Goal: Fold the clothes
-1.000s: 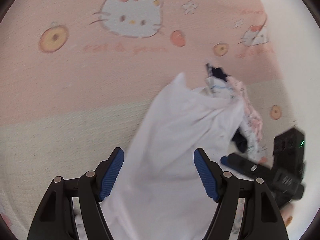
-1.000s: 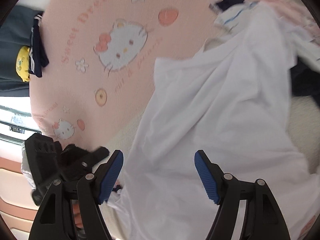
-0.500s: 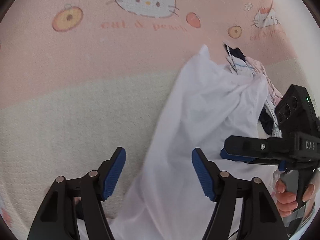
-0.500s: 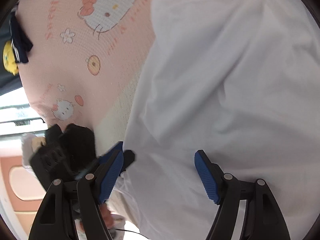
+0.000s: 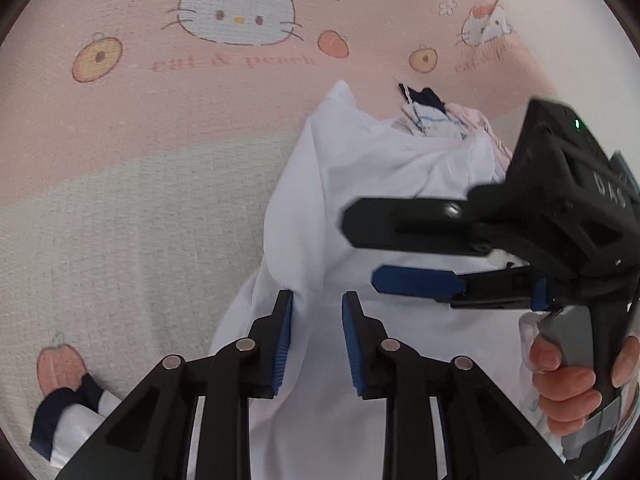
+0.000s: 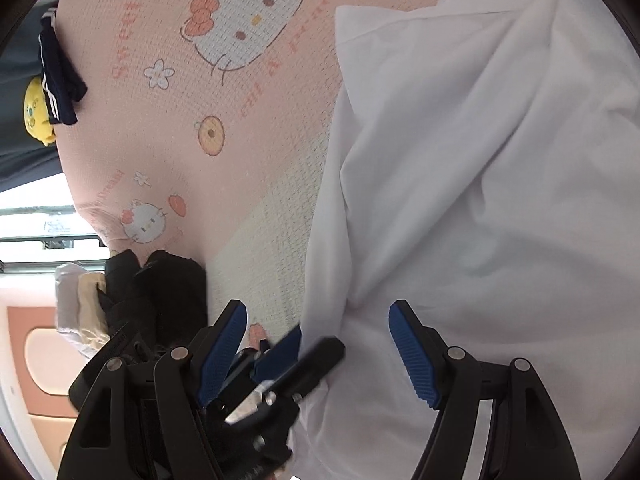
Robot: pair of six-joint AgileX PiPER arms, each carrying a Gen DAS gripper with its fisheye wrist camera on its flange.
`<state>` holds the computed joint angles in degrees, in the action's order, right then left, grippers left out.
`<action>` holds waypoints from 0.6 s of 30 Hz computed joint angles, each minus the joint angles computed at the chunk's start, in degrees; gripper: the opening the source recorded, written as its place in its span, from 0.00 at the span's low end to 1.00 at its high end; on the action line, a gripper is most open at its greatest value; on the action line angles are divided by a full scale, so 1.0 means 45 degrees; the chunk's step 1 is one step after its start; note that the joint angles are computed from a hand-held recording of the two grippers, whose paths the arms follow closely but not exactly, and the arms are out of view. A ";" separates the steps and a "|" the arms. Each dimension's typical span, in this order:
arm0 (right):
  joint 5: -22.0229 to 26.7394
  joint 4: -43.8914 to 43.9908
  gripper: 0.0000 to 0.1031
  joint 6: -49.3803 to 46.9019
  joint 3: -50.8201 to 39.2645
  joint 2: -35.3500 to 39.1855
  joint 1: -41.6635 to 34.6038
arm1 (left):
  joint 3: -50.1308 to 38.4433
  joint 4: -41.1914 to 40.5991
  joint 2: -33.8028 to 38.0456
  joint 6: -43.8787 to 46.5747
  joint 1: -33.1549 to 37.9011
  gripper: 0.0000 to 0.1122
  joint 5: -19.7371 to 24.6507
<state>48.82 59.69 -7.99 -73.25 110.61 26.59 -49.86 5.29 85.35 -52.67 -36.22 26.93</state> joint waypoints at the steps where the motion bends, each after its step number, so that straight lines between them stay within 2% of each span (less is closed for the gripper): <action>1: -0.0437 -0.0468 0.71 0.0350 -0.0048 -0.0017 0.0197 | -0.0044 -0.0102 0.0057 0.0075 -0.0085 0.20 -0.0005; 6: -0.0619 -0.0789 0.69 0.0642 -0.0249 0.0314 0.0260 | -0.0198 -0.0633 0.0359 0.0518 -0.0418 0.20 -0.0072; 9: -0.0711 -0.0729 0.58 0.0644 -0.0363 0.0606 0.0345 | 0.0012 -0.2032 0.0509 0.1598 -0.0230 0.20 -0.0432; 12: -0.0899 -0.1969 0.42 0.1547 -0.0566 0.0709 0.0682 | 0.0300 -0.2822 0.0462 0.2151 -0.0180 0.20 -0.0846; 13: -0.1098 -0.2789 0.31 0.2262 -0.0691 0.0672 0.0929 | 0.0294 -0.2651 0.0464 0.2011 -0.0232 0.20 -0.0785; 14: -0.1806 -0.3337 0.23 0.3482 -0.0488 0.0512 0.1109 | 0.0241 -0.2441 0.0486 0.1852 -0.0288 0.20 -0.0679; 15: -0.2005 -0.3806 0.19 0.4192 -0.0529 0.0471 0.1292 | 0.0189 -0.2357 0.0473 0.1799 -0.0299 0.20 -0.0544; 18: -0.1996 -0.3914 0.13 0.4305 -0.0453 0.0395 0.1255 | -0.0093 -0.2034 0.0395 0.1458 -0.0278 0.20 0.0198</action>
<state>39.84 42.08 11.38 -75.29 112.38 32.24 -50.28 -3.86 87.13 -46.11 -37.47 27.82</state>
